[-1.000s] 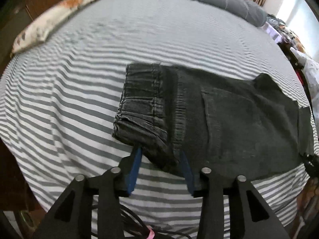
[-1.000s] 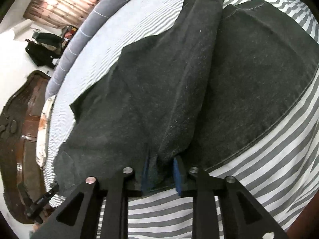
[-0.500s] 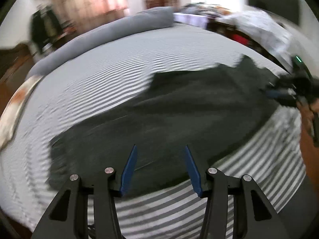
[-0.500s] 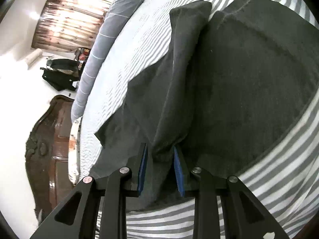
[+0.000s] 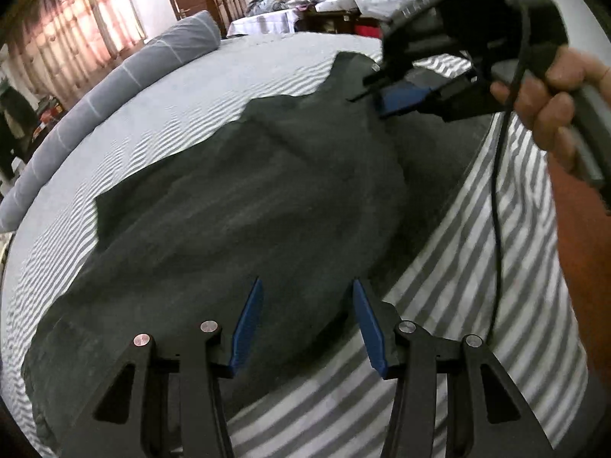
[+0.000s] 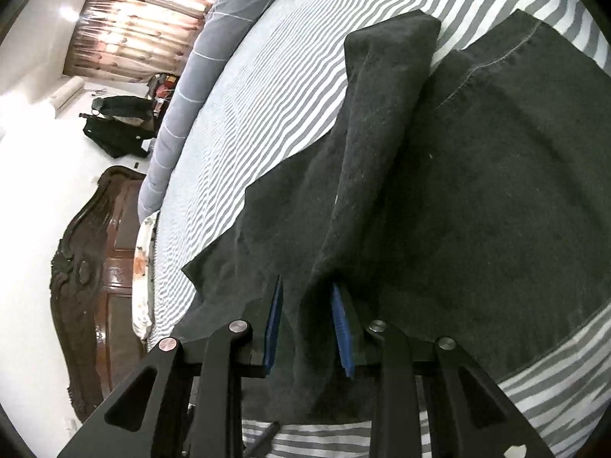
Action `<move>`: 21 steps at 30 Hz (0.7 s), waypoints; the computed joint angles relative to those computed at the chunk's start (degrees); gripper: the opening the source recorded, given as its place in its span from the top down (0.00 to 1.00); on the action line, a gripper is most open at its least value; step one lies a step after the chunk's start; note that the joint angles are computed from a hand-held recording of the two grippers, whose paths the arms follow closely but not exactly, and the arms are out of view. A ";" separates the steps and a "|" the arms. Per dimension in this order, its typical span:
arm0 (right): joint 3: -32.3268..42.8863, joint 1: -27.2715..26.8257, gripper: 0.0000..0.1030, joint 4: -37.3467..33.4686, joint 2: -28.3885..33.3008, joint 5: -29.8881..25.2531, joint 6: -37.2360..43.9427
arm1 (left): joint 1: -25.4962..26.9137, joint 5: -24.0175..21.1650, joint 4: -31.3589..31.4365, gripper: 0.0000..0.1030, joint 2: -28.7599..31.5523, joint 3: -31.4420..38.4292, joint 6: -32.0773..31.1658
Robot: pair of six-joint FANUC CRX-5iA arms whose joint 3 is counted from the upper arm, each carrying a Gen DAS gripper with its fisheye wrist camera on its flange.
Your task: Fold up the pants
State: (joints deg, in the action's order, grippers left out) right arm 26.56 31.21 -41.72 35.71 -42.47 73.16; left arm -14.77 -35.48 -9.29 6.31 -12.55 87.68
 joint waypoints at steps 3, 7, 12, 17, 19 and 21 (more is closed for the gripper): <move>1.73 -0.53 0.75 -0.55 1.07 -1.02 1.21 | -1.31 -0.63 -1.67 0.52 3.15 3.33 1.09; 2.63 -1.25 0.75 -0.88 1.48 -1.39 2.68 | -0.40 -0.25 1.76 0.89 6.49 6.12 -1.69; -1.13 -1.89 0.65 5.63 -0.21 3.83 -3.65 | 2.32 1.60 8.41 0.94 7.13 5.14 -4.83; 4.22 -2.90 0.76 6.53 2.97 2.97 -4.40 | 3.38 3.58 12.45 0.94 6.33 2.76 -7.91; 10.67 -2.52 0.85 7.86 6.47 -0.87 -4.50 | 3.76 4.55 14.18 0.94 5.82 1.52 -8.90; 17.90 -1.84 0.86 9.28 10.44 -4.62 -4.95 | 4.47 5.47 16.70 0.94 4.97 -0.05 -10.05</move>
State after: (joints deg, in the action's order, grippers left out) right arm 44.46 29.37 -32.44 46.15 -47.09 68.21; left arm -10.29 -30.01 7.40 11.28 -12.60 77.64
